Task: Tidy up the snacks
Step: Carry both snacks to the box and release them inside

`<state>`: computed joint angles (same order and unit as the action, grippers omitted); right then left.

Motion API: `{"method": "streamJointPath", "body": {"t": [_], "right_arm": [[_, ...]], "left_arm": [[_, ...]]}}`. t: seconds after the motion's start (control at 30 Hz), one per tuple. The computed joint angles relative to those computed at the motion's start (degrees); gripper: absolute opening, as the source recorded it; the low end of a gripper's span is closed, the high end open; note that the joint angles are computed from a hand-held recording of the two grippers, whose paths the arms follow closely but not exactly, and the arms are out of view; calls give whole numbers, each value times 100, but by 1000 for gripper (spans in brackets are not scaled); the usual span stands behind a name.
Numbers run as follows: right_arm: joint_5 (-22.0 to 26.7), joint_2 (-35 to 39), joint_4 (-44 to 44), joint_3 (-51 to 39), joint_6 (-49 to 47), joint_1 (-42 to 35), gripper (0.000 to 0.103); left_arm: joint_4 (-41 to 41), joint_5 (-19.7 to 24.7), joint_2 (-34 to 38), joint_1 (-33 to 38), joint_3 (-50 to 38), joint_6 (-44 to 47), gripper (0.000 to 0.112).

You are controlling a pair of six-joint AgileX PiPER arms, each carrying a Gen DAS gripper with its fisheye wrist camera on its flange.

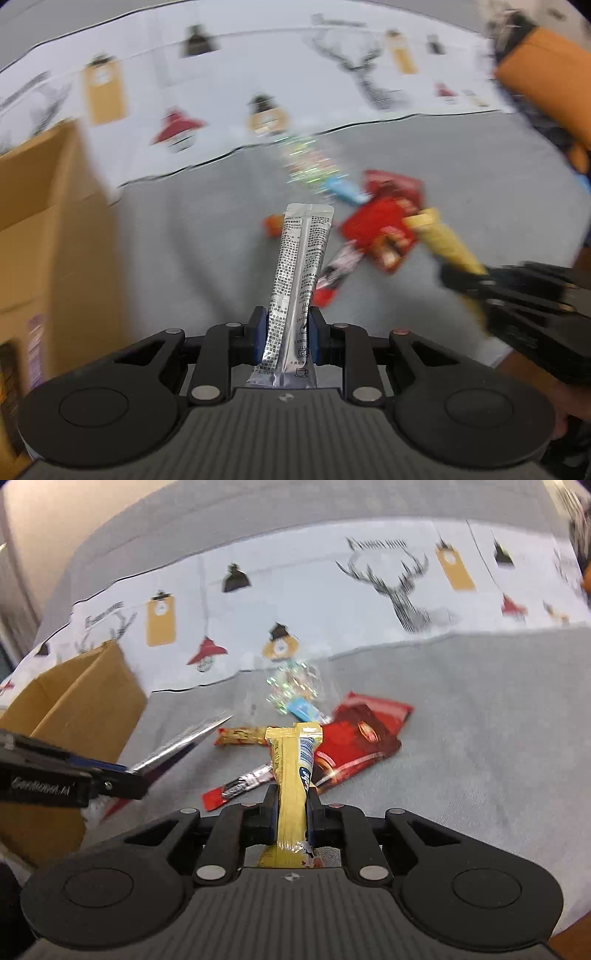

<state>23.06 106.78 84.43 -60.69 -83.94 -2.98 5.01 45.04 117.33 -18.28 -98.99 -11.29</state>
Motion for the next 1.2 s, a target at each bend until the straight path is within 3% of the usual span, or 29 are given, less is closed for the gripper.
{"method": "streamJointPath", "body": {"t": [0.1,0.33,0.53,0.7,0.87,0.97,1.07,1.2], "right_arm": [[-222,-321,-27,297,-294,145,15],[-70,-1219,-880,628,1400,665,15],[-267,-2082,-1548,204,3011,1661,15],[-620,-2332,-3848,-665,5587,2708,15],[-668,-2397,-6392,-1427,8061,3619,15],[-533,-2175,-7130,-1893,8725,3967,15],[-341,-1816,-8169,-2322,9528,4298,15],[-46,-1275,-8674,-2849,9984,4526,15]], "left_arm": [[53,-78,-476,123,502,-122,26],[-287,-580,-1865,565,1695,153,26],[-882,-820,-3104,1165,2266,810,26],[-3262,-231,-3995,2648,2363,2405,26],[-4502,58,-4609,3907,2610,3427,26],[-4804,-4,-4757,4327,2811,3953,26],[-5195,211,-4637,4811,2953,4274,26],[-5500,245,-4208,5261,3095,4591,26]]}}
